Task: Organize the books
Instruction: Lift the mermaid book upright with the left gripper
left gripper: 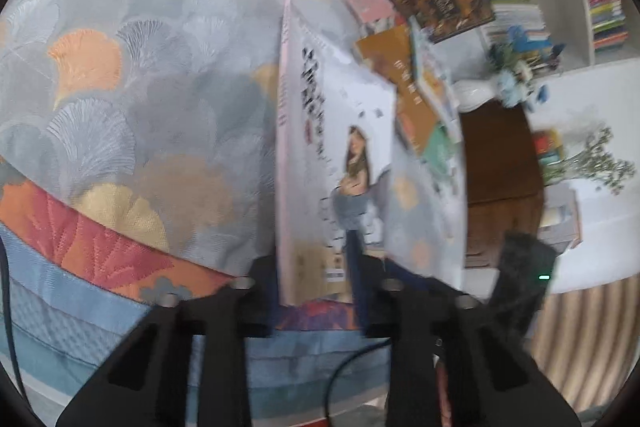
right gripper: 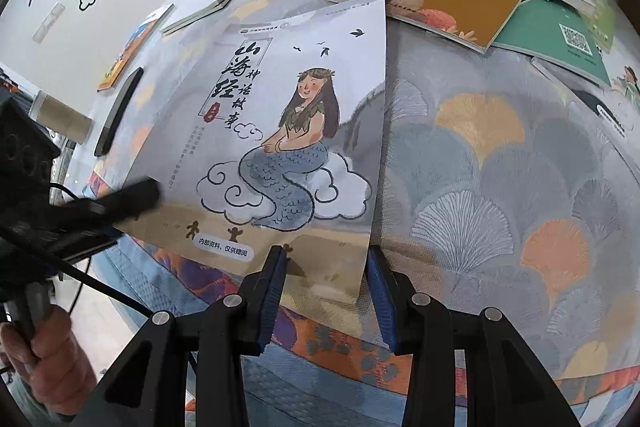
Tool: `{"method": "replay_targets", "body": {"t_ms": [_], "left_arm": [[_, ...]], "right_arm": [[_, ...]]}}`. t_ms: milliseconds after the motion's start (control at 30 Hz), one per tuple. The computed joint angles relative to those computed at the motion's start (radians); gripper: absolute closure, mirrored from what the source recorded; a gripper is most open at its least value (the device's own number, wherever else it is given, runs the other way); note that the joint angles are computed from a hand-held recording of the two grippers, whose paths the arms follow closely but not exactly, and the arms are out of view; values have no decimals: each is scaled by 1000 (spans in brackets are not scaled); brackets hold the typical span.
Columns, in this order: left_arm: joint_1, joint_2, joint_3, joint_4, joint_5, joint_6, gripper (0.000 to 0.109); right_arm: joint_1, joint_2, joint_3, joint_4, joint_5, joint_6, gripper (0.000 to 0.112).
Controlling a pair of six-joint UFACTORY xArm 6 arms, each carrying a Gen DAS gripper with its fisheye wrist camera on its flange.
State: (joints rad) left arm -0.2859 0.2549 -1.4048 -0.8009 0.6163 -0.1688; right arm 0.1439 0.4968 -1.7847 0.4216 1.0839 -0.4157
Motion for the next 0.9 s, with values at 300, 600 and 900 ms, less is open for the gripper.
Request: {"method": "replay_targets", "body": {"t_ms": [300, 600, 900], "left_arm": [[9, 28, -29, -313, 14, 140, 98], [44, 33, -19, -721, 87, 294, 98], [61, 38, -21, -605, 109, 208, 98]], "right_arm": [[-127, 178, -280, 238, 321, 132, 60], [-232, 292, -326, 592, 441, 280, 36], [-153, 275, -353, 488, 321, 227, 78]]}}
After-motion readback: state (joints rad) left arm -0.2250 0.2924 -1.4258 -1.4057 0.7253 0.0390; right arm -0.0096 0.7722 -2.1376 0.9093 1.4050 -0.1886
